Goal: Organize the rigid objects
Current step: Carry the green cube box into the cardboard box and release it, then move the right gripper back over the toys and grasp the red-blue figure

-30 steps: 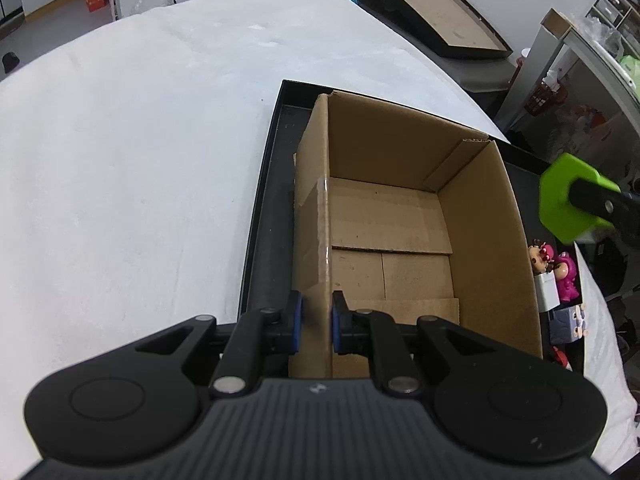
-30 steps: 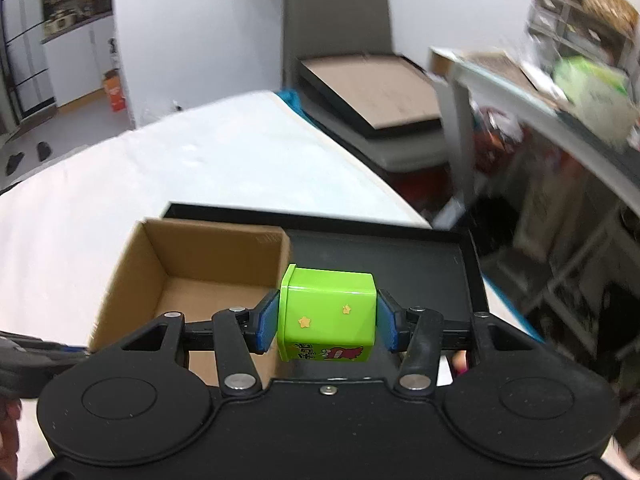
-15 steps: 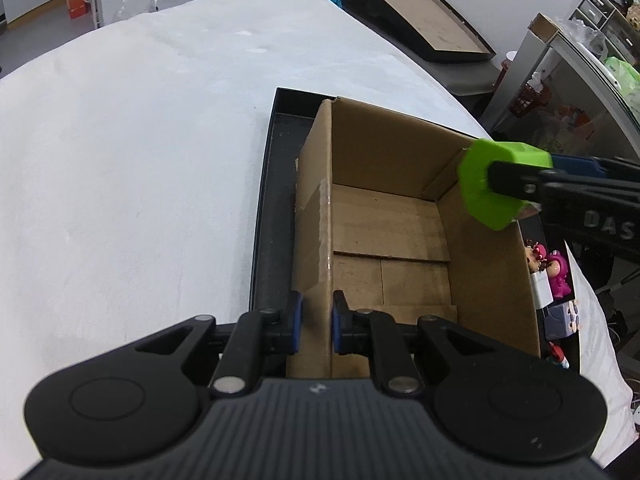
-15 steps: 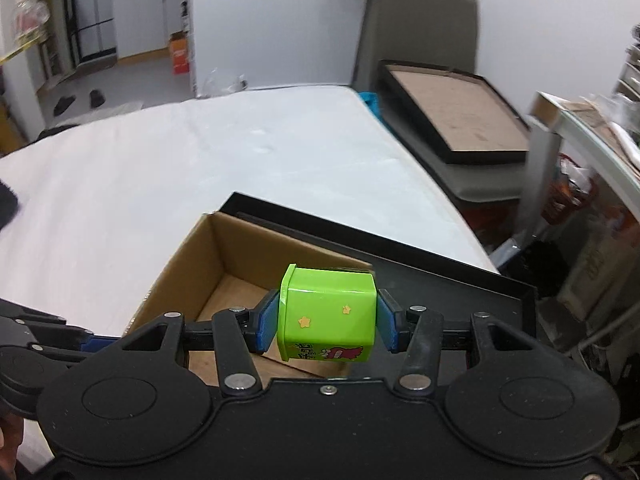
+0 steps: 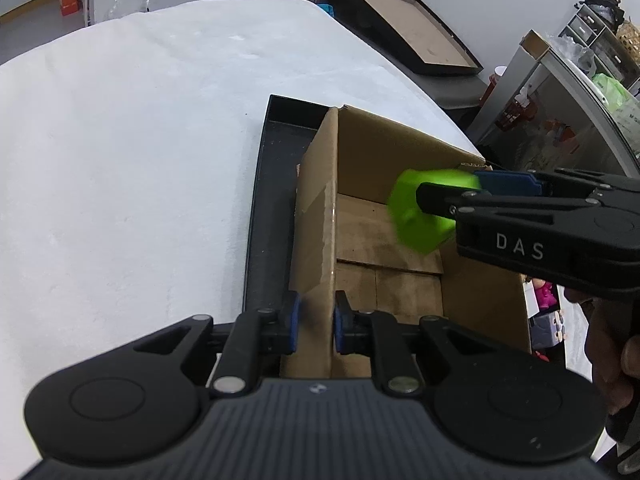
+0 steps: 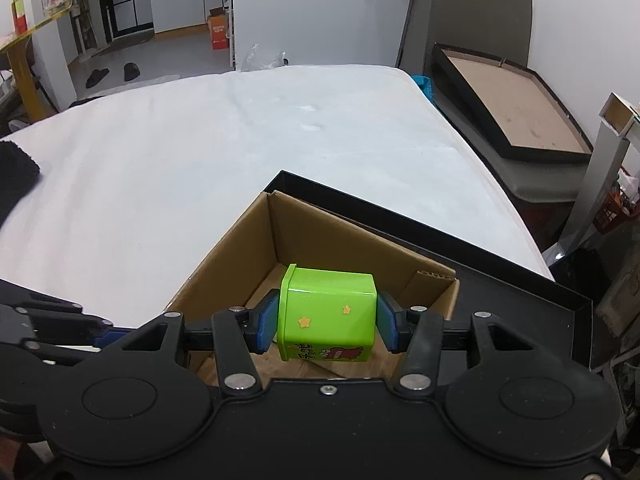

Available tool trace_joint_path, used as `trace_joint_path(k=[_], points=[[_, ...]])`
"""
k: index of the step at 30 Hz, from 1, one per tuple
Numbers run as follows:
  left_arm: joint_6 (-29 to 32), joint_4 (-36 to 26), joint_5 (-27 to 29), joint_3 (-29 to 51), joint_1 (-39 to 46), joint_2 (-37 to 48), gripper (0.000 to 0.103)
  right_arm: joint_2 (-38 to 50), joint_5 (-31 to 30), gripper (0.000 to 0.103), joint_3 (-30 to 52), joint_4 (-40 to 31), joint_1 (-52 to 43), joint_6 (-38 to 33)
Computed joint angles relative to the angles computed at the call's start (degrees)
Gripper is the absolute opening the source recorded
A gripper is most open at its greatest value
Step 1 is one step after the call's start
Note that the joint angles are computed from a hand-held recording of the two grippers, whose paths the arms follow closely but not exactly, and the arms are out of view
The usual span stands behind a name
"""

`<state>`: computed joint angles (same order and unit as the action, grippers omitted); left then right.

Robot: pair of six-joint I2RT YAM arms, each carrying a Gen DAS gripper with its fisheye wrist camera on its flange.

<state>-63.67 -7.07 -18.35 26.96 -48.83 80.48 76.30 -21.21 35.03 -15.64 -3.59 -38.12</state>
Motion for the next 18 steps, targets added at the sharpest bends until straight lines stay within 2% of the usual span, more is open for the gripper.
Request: trace_joint_path(k=[4,13,16,18], points=[[-0.48,2.09,1.04,-1.67,0.91,-1.35,0.016,-1.73,1.56,0.057,-1.02,1.92,1.02,1.15],[-0.64,2.13,0.47,-1.85,0.64,-1.44,0.016,-2.30,3.78,0.066,3.70,-3.40,-0.69,8.06],[-0.81,2.87,0.45,-2.40,0.77,-1.52,0.016,-3.07,6.21,0.074,4.56,-5.17,-1.82,11.83],[-0.97,3.07,0.25,-2.55,0.67,-1.53,0.016,-4.88,8.96,0.084,3.66,-5.18,-2.00,13.85]])
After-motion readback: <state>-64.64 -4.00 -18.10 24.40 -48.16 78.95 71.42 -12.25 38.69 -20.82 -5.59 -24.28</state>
